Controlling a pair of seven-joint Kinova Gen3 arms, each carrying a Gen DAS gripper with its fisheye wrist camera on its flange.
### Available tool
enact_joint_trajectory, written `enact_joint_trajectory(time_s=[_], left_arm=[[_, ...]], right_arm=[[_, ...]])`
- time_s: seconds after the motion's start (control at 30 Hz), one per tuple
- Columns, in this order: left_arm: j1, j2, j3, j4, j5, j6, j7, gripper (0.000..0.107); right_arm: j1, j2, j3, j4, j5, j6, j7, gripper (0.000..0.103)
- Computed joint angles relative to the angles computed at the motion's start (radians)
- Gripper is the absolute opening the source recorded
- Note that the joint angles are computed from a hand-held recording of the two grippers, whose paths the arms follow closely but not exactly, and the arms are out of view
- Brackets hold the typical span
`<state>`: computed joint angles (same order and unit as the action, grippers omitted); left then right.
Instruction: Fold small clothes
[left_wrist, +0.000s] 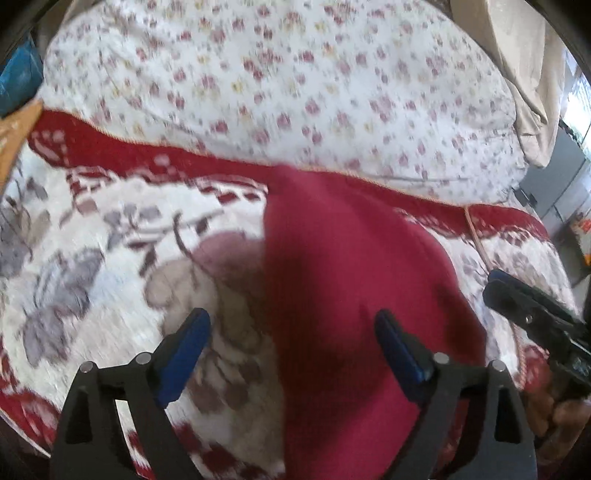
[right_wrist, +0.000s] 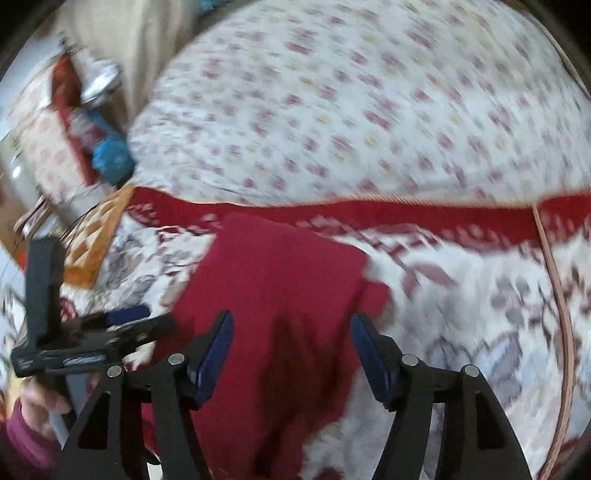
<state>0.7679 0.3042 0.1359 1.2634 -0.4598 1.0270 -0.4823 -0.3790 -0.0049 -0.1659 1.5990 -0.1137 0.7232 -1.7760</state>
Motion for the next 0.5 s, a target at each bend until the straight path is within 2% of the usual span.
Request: enact_joint_trajectory(time_s=[0.07,0.13,0.2,0.37,0.5], left_arm=[[0.027,0.030,-0.021,-0.016,-0.033,0.033,0.002,0.090],[0.023,0.038,-0.012,0.004,-0.060,0.013,0.012,0.091],[0.034,0.033,-0.025,0.031,-0.074,-0.023,0.025,0.094],[0.067,0.046,-0.032,0.018,-0.134,0.002,0.035,0.095],[0.068,0.046,-0.028,0.011,-0.133,0.007,0.026,0.095]], right_arm=[[-0.017,0.064,-0.011,-0.043,0.038,0.036,-0.017,0.056],[-0.055,0.139,0.012,-0.086,0.099,0.091,-0.076,0.051],[-0.047,0.159,0.010,-0.073,0.102,0.081,-0.114,0.051],[-0.077,0.082,0.001,-0.061,0.156,0.114,-0.168,0.054],[-0.081,-0.009,-0.025,0.025,0.165,0.085,-0.192,0.062]])
